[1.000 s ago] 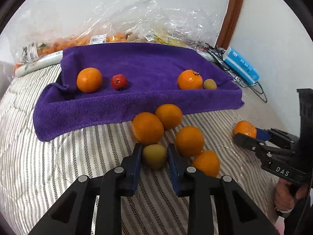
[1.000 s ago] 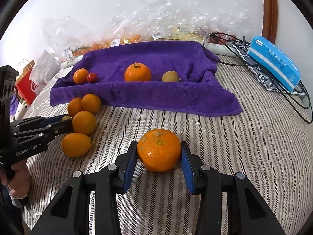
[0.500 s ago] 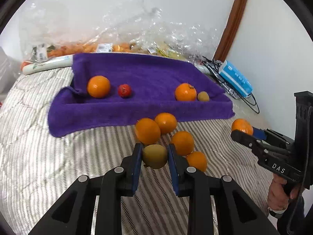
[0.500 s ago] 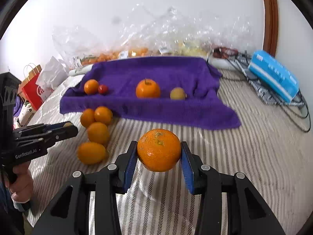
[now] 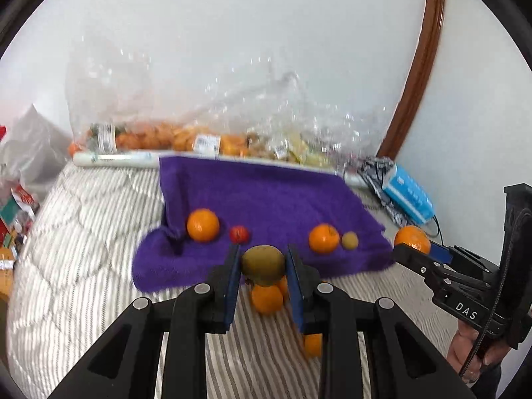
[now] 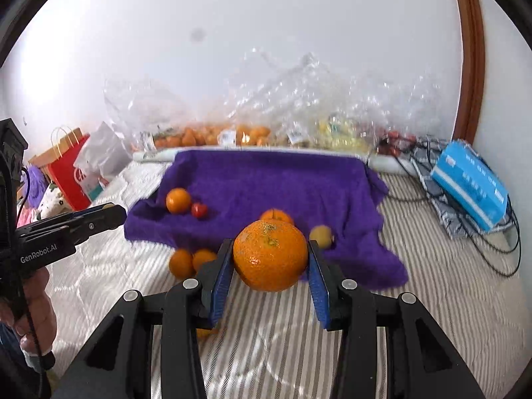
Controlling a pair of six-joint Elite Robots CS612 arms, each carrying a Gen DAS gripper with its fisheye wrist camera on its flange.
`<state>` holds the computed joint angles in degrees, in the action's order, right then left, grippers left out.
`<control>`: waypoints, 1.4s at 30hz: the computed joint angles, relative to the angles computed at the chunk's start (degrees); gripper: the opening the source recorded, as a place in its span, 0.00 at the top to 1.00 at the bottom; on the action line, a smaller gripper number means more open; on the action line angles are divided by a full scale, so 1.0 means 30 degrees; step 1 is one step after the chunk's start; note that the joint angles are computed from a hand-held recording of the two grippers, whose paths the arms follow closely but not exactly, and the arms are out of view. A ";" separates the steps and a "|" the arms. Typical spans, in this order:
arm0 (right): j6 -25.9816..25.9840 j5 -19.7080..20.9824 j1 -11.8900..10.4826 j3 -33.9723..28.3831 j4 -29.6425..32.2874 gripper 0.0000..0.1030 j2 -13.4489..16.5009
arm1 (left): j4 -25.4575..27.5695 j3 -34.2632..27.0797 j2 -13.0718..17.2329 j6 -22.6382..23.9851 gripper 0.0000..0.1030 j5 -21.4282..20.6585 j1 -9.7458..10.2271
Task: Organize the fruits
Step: 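Carry the orange and yellow-green fruit over the purple towel with both tools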
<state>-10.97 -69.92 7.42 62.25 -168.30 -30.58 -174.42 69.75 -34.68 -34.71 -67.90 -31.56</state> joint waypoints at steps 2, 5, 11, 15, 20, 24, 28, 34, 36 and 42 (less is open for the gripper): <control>0.0046 -0.0030 0.0048 -0.0285 -0.0132 0.59 0.0026 | 0.0093 -0.0281 0.0025 -0.0019 0.76 0.0114 0.0068; 0.0020 0.0004 0.0104 -0.0885 -0.0314 0.59 0.0216 | 0.0108 -0.0781 0.0185 -0.0181 0.76 0.0365 0.0202; 0.0515 0.0346 0.0156 -0.2483 0.0293 0.59 0.0952 | 0.0337 -0.1833 0.0706 -0.0362 0.76 0.0484 0.0414; 0.0643 0.0209 0.0222 -0.3748 0.0676 0.59 0.1583 | 0.0989 -0.2821 0.1199 -0.0088 0.76 0.1166 0.0466; 0.1010 0.0271 0.0301 -0.5774 0.1406 0.59 0.2572 | 0.1745 -0.4220 0.1967 -0.0310 0.76 0.0915 0.0751; 0.1291 0.0320 0.0286 -0.6894 0.1958 0.59 0.3255 | 0.2325 -0.5192 0.2608 -0.0578 0.76 0.1002 0.0894; 0.1328 0.0762 0.0158 -0.7908 0.2806 0.59 0.3930 | 0.2549 -0.5292 0.2909 -0.0579 0.76 0.1466 0.0897; 0.1699 0.0156 0.0018 -0.8384 0.2326 0.59 0.4341 | 0.2648 -0.5245 0.3052 -0.1027 0.76 0.1492 0.1009; 0.2128 0.0262 -0.0063 -0.8613 0.2495 0.59 0.4465 | 0.2737 -0.5287 0.3096 -0.1144 0.76 0.1472 0.1042; 0.2441 0.0053 -0.0116 -0.9103 0.3045 0.59 0.4767 | 0.3176 -0.5423 0.3219 -0.1581 0.76 0.1271 0.1151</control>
